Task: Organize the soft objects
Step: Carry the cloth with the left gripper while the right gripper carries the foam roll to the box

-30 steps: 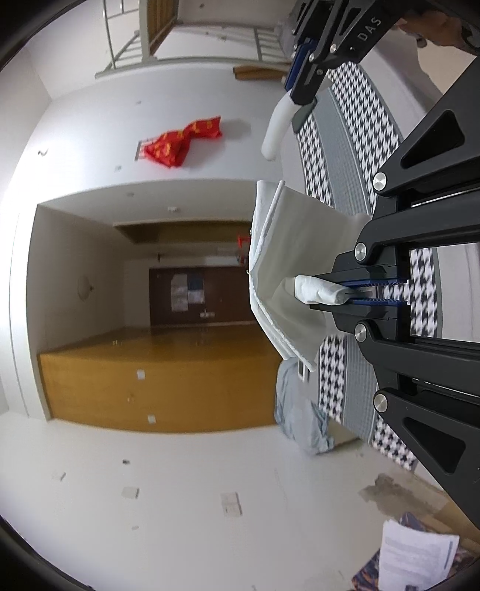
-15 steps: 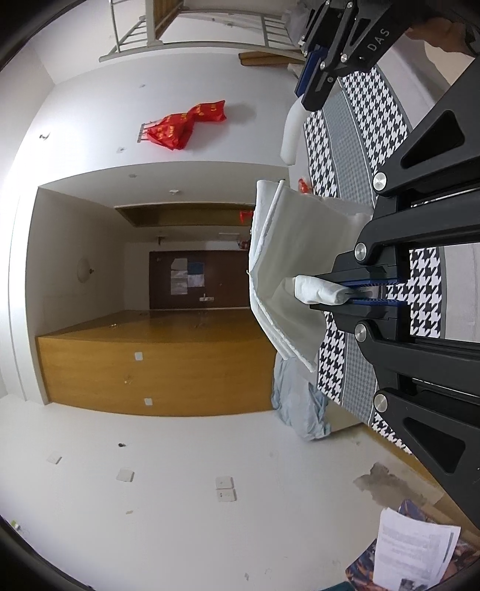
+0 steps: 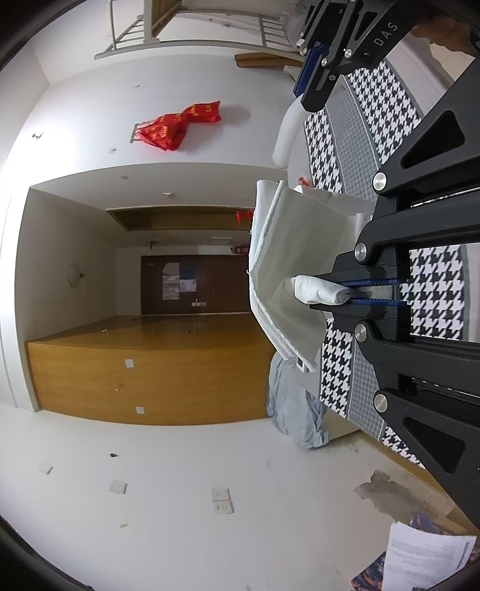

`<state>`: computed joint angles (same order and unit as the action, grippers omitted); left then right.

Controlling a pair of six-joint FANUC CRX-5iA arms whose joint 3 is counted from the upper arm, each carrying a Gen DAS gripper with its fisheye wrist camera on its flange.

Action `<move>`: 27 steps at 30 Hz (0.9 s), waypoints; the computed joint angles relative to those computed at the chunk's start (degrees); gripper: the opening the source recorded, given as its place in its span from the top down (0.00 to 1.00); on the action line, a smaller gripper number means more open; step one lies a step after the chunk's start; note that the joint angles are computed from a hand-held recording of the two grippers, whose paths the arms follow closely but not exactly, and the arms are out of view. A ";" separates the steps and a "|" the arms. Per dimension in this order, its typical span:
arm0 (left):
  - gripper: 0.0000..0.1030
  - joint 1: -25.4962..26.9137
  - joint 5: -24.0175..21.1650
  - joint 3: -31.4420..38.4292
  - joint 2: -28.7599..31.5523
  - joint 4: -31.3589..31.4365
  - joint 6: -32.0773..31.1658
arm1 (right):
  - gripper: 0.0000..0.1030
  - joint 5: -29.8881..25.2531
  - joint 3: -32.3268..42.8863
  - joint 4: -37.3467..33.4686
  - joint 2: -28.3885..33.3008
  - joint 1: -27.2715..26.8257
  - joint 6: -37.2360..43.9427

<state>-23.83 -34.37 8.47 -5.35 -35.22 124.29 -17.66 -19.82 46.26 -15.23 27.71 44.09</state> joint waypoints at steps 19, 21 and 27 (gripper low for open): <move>0.95 3.42 -0.57 7.75 7.62 8.53 -8.12 | 0.80 -2.55 10.45 -11.51 6.72 -0.87 11.32; 0.95 3.57 -0.84 8.66 8.33 8.76 -8.36 | 0.80 -2.91 11.65 -12.89 7.53 -0.86 12.80; 0.95 4.35 -1.25 11.03 10.27 9.72 -9.51 | 0.80 -4.36 16.07 -17.03 10.47 -0.74 17.21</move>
